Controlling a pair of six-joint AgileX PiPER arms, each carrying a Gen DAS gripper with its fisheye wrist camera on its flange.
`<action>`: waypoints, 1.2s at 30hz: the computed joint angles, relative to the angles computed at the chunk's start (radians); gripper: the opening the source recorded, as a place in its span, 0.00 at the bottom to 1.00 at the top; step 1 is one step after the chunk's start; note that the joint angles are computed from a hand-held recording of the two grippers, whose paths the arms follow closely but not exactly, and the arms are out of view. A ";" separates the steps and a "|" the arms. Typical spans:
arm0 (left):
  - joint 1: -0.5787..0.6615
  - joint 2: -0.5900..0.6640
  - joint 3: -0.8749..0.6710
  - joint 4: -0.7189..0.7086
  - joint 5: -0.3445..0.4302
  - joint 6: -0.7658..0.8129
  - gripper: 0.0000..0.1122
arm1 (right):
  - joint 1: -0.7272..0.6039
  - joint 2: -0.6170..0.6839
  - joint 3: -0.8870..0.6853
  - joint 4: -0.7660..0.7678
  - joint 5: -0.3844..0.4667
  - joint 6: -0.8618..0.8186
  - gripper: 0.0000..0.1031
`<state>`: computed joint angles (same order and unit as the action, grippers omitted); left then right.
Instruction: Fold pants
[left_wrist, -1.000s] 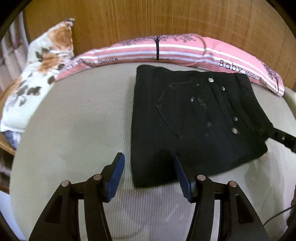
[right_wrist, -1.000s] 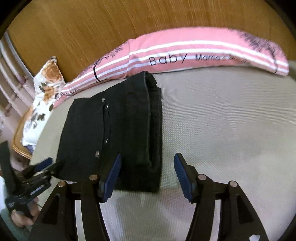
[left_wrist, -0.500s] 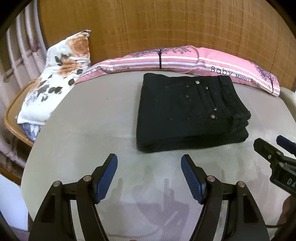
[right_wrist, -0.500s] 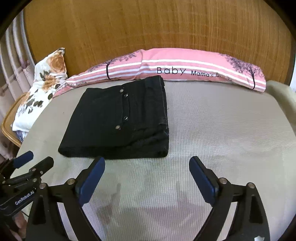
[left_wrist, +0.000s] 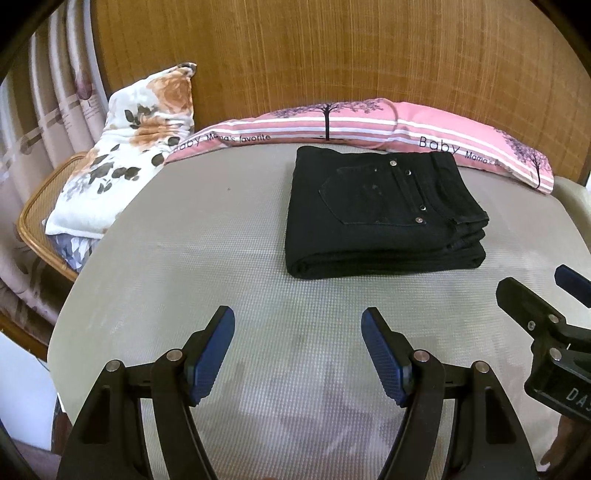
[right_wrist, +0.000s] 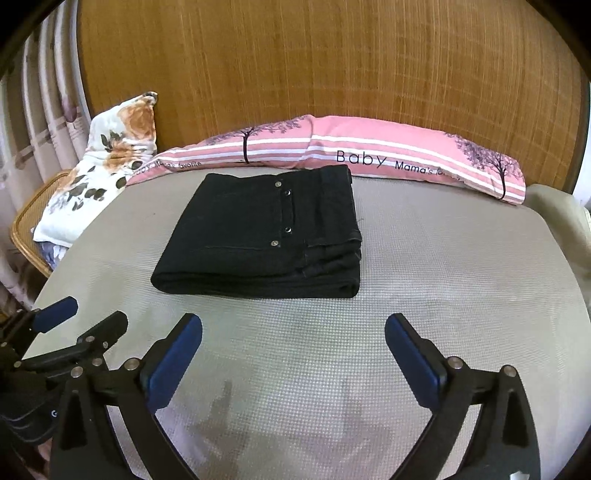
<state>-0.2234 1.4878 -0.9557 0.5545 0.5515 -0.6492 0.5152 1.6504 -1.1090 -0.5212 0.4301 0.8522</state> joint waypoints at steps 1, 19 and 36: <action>-0.003 -0.007 0.005 0.005 0.001 -0.007 0.64 | 0.002 -0.003 0.002 -0.005 0.001 0.007 0.96; -0.012 -0.041 0.033 0.011 0.004 -0.030 0.64 | 0.035 -0.021 0.017 -0.055 0.020 0.070 0.96; 0.010 -0.032 0.039 -0.022 0.000 0.010 0.64 | 0.017 -0.005 0.019 0.004 0.016 0.005 0.97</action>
